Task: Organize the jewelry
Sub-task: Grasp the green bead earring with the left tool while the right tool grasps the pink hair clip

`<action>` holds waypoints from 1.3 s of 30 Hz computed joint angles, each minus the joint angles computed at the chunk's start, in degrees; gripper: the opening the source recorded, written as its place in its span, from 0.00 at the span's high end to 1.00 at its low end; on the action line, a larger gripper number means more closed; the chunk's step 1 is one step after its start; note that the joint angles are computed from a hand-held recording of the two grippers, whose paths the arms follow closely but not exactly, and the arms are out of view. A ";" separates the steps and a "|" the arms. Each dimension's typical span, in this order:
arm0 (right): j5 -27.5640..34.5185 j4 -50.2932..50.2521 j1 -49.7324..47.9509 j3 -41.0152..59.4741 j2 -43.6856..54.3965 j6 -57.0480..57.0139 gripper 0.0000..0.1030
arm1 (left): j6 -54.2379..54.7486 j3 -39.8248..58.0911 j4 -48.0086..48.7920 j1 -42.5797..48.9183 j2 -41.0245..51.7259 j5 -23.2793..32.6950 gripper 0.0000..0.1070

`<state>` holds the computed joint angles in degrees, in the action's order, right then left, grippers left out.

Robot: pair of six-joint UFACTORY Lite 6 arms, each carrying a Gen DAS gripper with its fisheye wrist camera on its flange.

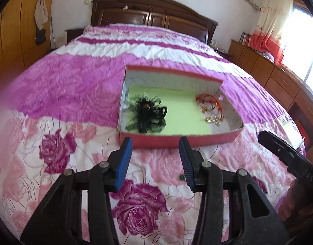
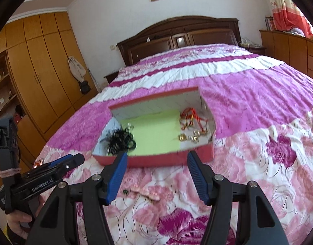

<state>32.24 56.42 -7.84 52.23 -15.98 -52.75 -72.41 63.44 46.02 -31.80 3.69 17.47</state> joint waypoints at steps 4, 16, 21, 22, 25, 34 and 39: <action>-0.60 -2.92 1.59 -1.43 0.68 1.57 0.38 | 3.88 -1.28 -4.38 0.49 -0.06 -0.41 0.63; 1.77 -8.32 7.27 2.83 13.94 3.93 0.38 | 15.94 -2.54 -17.11 1.96 1.84 -1.48 0.63; 2.41 -11.83 8.93 7.13 20.28 6.40 0.39 | 17.41 -2.81 -18.51 2.07 2.10 -1.28 0.63; 2.12 -13.40 9.63 7.58 21.00 7.84 0.41 | 17.74 -2.77 -18.83 2.10 2.24 -1.21 0.63; 0.38 -18.31 11.70 7.85 22.14 11.87 0.51 | 18.77 -2.57 -19.91 2.21 2.72 -1.17 0.63; -2.21 -18.18 13.24 5.32 20.59 11.26 0.80 | 21.33 -1.92 -22.29 2.03 3.86 -0.78 0.63; -1.80 -13.72 10.82 3.13 17.38 7.58 0.80 | 21.68 -0.66 -22.27 1.00 4.88 0.04 0.63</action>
<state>30.44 42.71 2.98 55.36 1.40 -45.17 -50.73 62.78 23.75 -30.79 8.57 17.51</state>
